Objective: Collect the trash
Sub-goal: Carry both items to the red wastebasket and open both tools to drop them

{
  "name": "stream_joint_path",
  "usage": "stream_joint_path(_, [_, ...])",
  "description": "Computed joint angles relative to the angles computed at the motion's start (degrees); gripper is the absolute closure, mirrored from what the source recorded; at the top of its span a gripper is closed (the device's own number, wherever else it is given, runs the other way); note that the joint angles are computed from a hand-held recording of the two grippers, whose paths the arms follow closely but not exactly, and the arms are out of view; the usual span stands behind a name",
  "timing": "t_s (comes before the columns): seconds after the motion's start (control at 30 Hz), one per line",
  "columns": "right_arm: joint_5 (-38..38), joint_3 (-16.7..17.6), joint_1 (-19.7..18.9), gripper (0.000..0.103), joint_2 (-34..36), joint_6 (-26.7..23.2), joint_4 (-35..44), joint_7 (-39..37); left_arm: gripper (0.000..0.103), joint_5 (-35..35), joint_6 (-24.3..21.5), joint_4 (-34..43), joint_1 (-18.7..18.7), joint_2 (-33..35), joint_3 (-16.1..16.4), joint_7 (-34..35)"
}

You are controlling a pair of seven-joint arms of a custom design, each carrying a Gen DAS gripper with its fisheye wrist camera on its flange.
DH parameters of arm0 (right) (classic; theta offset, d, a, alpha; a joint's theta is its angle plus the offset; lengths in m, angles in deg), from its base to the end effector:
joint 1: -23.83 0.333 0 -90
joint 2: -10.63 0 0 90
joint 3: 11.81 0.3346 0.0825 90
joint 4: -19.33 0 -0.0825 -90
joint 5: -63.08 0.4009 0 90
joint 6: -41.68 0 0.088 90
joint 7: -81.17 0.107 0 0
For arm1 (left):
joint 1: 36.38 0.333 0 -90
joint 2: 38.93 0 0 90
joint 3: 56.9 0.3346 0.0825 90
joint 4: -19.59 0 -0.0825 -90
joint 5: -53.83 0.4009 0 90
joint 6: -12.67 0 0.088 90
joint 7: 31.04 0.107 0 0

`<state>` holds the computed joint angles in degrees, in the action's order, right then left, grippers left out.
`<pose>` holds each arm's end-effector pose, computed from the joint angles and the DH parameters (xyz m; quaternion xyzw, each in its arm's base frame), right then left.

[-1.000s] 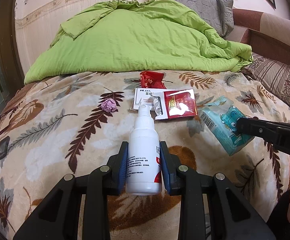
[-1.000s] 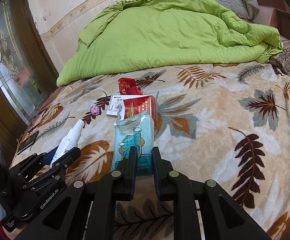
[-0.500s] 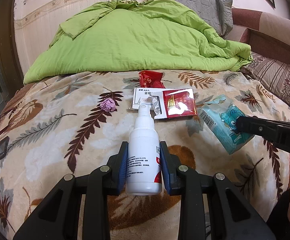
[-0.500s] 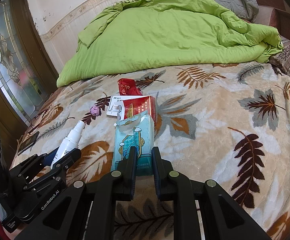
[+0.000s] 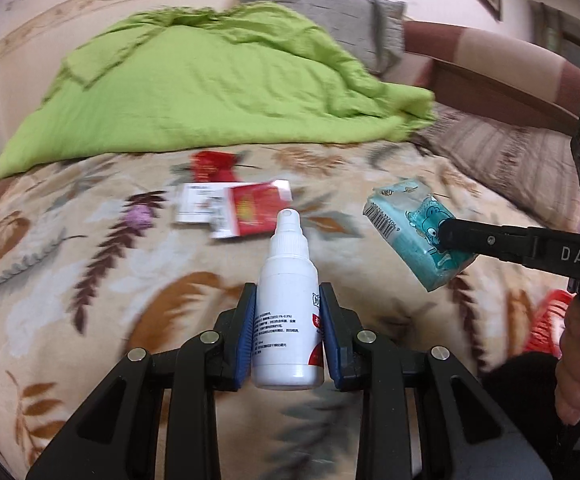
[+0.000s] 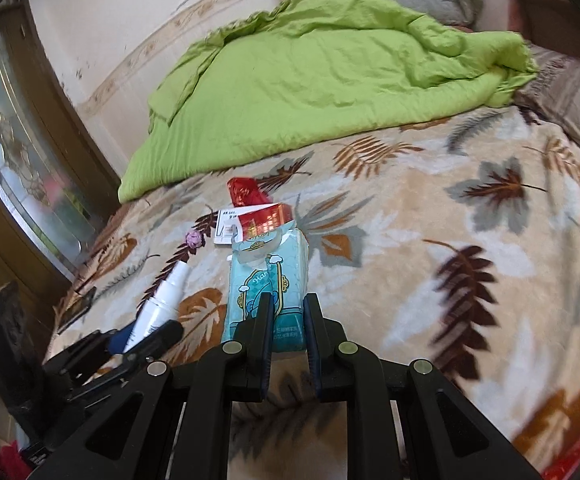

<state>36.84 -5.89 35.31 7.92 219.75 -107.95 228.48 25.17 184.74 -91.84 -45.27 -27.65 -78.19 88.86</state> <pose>0.5392 0.2089 0.5112 -0.5494 0.7030 -0.1683 0.4191 0.5956 -0.2879 0.4932 -0.4423 0.7840 -0.4019 0.1678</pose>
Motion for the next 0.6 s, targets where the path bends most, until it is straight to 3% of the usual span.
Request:
stream_joint_path(0.07, [-1.12, 0.31, -1.17, 0.087, -4.19, -0.13, -3.94, 1.89, 0.074, -4.13, -1.88, -0.14, 1.32, -1.04, -3.03, 4.82])
stream_joint_path(0.27, [3.79, 2.96, -6.48, 0.087, -20.08, -4.10, -18.24, 3.07, 0.074, -12.72, -9.76, 2.37, -1.75, -2.33, -5.08, 15.73])
stream_joint_path(0.4, [8.01, 4.77, -10.40, 0.087, -34.55, -11.42, -28.15, 5.80, 0.074, -14.09, -16.24, 5.42, -5.60, -1.59, -4.80, 18.55])
stream_joint_path(0.6, [12.63, 4.82, -11.72, 0.086, -53.48, -28.17, -36.69, 5.57, 0.074, -11.29, -27.28, 11.27, -12.17, 1.90, -3.91, 16.55])
